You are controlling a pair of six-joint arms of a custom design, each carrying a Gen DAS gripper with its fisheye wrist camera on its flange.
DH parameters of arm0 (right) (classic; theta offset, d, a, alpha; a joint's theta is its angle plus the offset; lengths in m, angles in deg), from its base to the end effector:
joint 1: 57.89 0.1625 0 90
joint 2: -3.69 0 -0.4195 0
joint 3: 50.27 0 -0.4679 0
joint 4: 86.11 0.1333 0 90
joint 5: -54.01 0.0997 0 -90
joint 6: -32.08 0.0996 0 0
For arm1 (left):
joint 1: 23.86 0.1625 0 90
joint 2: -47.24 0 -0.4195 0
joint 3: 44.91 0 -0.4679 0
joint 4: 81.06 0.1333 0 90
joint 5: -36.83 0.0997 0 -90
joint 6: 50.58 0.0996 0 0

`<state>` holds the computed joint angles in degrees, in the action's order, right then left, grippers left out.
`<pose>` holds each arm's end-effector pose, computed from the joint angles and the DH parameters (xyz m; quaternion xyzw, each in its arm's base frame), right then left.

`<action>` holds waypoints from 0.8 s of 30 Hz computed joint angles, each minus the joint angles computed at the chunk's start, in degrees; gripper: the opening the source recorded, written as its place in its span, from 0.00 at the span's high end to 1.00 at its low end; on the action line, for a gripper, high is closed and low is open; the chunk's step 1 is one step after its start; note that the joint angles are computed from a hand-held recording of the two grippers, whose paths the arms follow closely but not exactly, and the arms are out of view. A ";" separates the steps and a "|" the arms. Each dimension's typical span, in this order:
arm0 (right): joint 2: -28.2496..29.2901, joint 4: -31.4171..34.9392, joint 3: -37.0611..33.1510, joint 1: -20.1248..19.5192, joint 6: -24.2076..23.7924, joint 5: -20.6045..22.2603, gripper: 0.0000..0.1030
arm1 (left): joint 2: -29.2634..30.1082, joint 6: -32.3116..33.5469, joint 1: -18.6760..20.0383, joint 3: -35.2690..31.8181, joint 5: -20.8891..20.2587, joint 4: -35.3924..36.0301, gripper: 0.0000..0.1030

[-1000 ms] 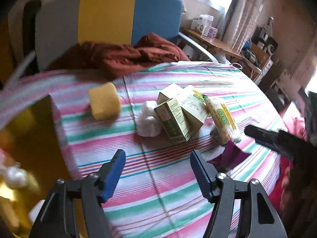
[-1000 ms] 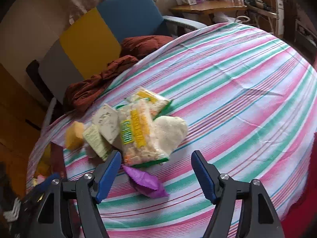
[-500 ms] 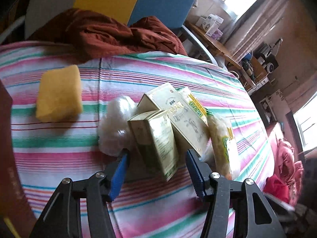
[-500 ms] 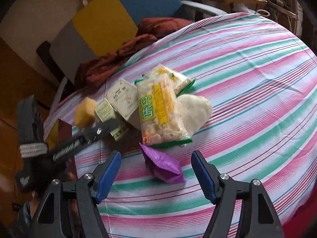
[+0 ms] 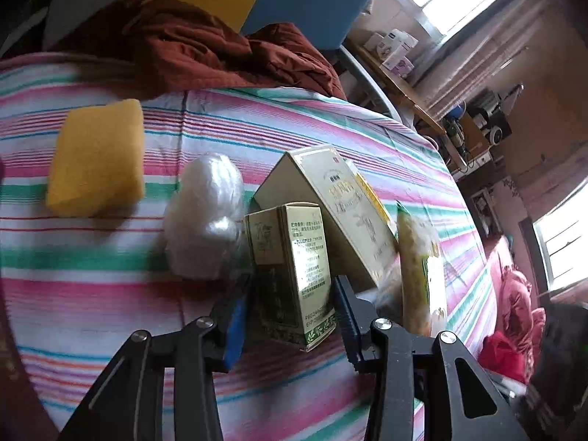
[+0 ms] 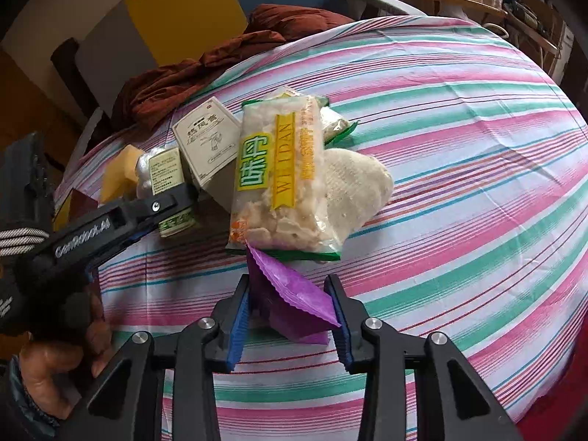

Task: Organize objects
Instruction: 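Grasp the small green-and-white box with the left tool while the right tool grasps the purple packet, then carry the green box and purple packet over the gold tray and open both tools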

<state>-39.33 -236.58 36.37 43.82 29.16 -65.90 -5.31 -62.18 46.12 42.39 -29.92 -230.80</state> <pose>0.2373 -0.7330 0.0722 0.0842 -0.9527 0.1607 0.2437 -0.1009 -0.7812 0.1880 0.0267 0.9569 -0.2575 0.1316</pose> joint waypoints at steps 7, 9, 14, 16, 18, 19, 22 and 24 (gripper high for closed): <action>0.14 2.30 -0.53 0.19 -2.90 3.95 0.63 | -5.75 2.36 -2.13 7.24 2.56 -2.47 0.58; -0.31 0.69 0.33 0.58 -5.05 5.06 0.63 | -7.44 3.53 -3.00 9.31 3.94 -3.72 0.58; -0.16 -6.48 2.31 2.78 -13.24 4.22 0.63 | -12.37 6.40 -5.30 14.63 6.62 -6.90 0.57; 0.18 -9.45 2.83 3.67 -16.05 2.98 0.63 | -14.64 8.09 -6.41 17.07 8.29 -8.17 0.57; 0.68 -13.57 3.61 4.76 -19.87 1.24 0.63 | -16.09 8.99 -7.03 18.47 9.04 -8.79 0.57; 1.15 -15.00 3.59 5.19 -21.35 0.60 0.63 | -17.20 9.62 -7.48 19.65 9.97 -9.35 0.57; 2.40 -18.91 3.65 6.44 -26.24 -1.03 0.63 | -19.98 9.95 -8.26 22.22 11.82 -9.69 0.57; 2.41 -20.48 4.51 7.15 -28.73 -1.95 0.63 | -21.73 9.78 -8.59 23.69 13.22 -9.87 0.57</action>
